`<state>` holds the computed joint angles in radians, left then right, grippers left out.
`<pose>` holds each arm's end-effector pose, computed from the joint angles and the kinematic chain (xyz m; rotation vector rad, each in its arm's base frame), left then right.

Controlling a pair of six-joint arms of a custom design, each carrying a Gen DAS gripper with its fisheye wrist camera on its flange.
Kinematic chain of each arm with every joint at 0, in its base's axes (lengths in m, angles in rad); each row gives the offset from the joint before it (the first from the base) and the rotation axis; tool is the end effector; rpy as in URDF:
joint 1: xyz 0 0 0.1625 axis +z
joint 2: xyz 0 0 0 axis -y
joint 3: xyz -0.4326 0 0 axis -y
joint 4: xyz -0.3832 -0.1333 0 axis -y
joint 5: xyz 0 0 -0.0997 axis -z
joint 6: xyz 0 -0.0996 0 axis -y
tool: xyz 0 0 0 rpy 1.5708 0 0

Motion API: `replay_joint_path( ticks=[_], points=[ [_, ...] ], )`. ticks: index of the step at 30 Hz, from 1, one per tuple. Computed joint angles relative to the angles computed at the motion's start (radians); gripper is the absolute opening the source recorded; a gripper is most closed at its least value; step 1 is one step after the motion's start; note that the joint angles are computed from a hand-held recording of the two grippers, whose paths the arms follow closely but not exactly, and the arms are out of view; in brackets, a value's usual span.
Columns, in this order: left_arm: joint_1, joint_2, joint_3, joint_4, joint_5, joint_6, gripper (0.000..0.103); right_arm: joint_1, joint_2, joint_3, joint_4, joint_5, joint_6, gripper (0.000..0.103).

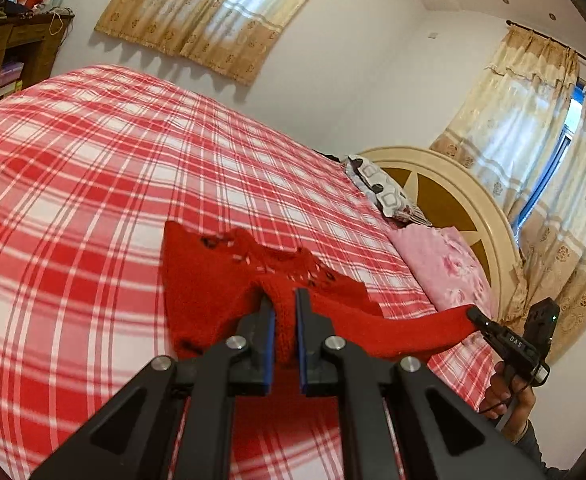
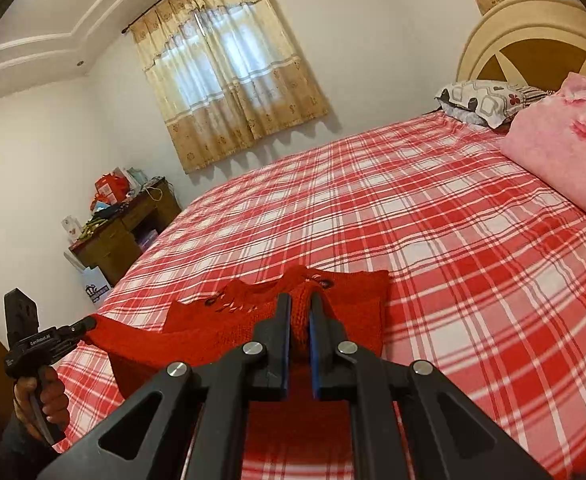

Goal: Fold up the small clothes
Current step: 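Lift the hem with both tools and fold it up toward the collar, then open both tools and press the folded cardigan flat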

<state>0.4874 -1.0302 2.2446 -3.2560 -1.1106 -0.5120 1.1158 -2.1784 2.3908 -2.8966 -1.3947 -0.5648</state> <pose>-0.3460 -0.3843 0.1400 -0.6747 -2.8869 0.9921 0.0213 -0.2995 0.4830 0.2606 -2.3639 1.3922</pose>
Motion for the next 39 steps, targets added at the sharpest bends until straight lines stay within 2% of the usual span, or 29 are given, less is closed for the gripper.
replay_joint_path(
  ticks=[3, 7, 11, 14, 17, 18, 19, 21, 22, 23, 24, 25, 26, 27, 30, 32, 34, 37, 39],
  points=[
    [0.044, 0.041, -0.06, 0.021, -0.019, 0.03, 0.009, 0.033, 0.099, -0.031, -0.063, -0.059, 0.019, 0.007],
    [0.092, 0.097, -0.124, 0.036, -0.035, 0.059, 0.009, 0.045, 0.228, -0.078, -0.126, -0.127, 0.036, 0.007],
    [0.145, 0.148, -0.173, 0.065, -0.045, 0.079, 0.009, 0.029, 0.339, -0.139, -0.106, -0.173, 0.074, 0.007],
    [0.182, 0.182, -0.201, 0.103, -0.04, 0.083, 0.009, 0.032, 0.416, -0.173, -0.122, -0.231, 0.07, 0.007],
    [0.192, 0.212, -0.219, 0.144, 0.003, 0.092, 0.01, 0.04, 0.474, -0.2, -0.144, -0.256, 0.049, 0.009],
    [0.192, 0.218, -0.221, 0.153, 0.013, 0.094, 0.014, 0.043, 0.487, -0.208, -0.154, -0.26, 0.046, 0.009],
    [0.191, 0.219, -0.219, 0.16, 0.023, 0.085, 0.017, 0.048, 0.493, -0.211, -0.166, -0.269, 0.047, 0.013],
    [0.185, 0.212, -0.209, 0.153, 0.036, 0.06, 0.021, 0.061, 0.493, -0.209, -0.199, -0.284, 0.054, 0.033],
    [0.18, 0.205, -0.198, 0.138, 0.042, 0.056, 0.025, 0.057, 0.478, -0.202, -0.187, -0.259, 0.05, 0.051],
    [0.165, 0.192, -0.178, 0.122, 0.072, 0.048, 0.038, 0.055, 0.461, -0.188, -0.18, -0.237, 0.037, 0.06],
    [0.152, 0.185, -0.166, 0.118, 0.108, 0.046, 0.057, 0.062, 0.449, -0.175, -0.175, -0.242, 0.019, 0.061],
    [0.128, 0.172, -0.141, 0.108, 0.16, 0.044, 0.065, 0.086, 0.441, -0.157, -0.167, -0.28, -0.016, 0.061],
    [0.118, 0.169, -0.128, 0.088, 0.185, 0.061, 0.076, 0.108, 0.442, -0.142, -0.167, -0.315, -0.041, 0.061],
    [0.104, 0.164, -0.113, 0.082, 0.205, 0.084, 0.082, 0.13, 0.443, -0.129, -0.154, -0.354, -0.063, 0.061],
    [0.081, 0.166, -0.112, 0.187, 0.246, 0.106, 0.084, 0.194, 0.482, -0.121, -0.06, -0.481, -0.099, 0.061],
    [0.073, 0.186, -0.133, 0.287, 0.28, 0.112, 0.084, 0.243, 0.557, -0.134, -0.056, -0.598, -0.123, 0.061],
    [0.063, 0.222, -0.169, 0.376, 0.345, 0.115, 0.084, 0.272, 0.627, -0.15, -0.162, -0.635, -0.166, 0.061],
    [0.067, 0.252, -0.204, 0.384, 0.411, 0.108, 0.085, 0.301, 0.69, -0.22, -0.21, -0.652, -0.154, 0.061],
    [0.078, 0.26, -0.232, 0.4, 0.45, 0.079, 0.084, 0.326, 0.729, -0.261, -0.329, -0.658, -0.163, 0.061]
  ],
)
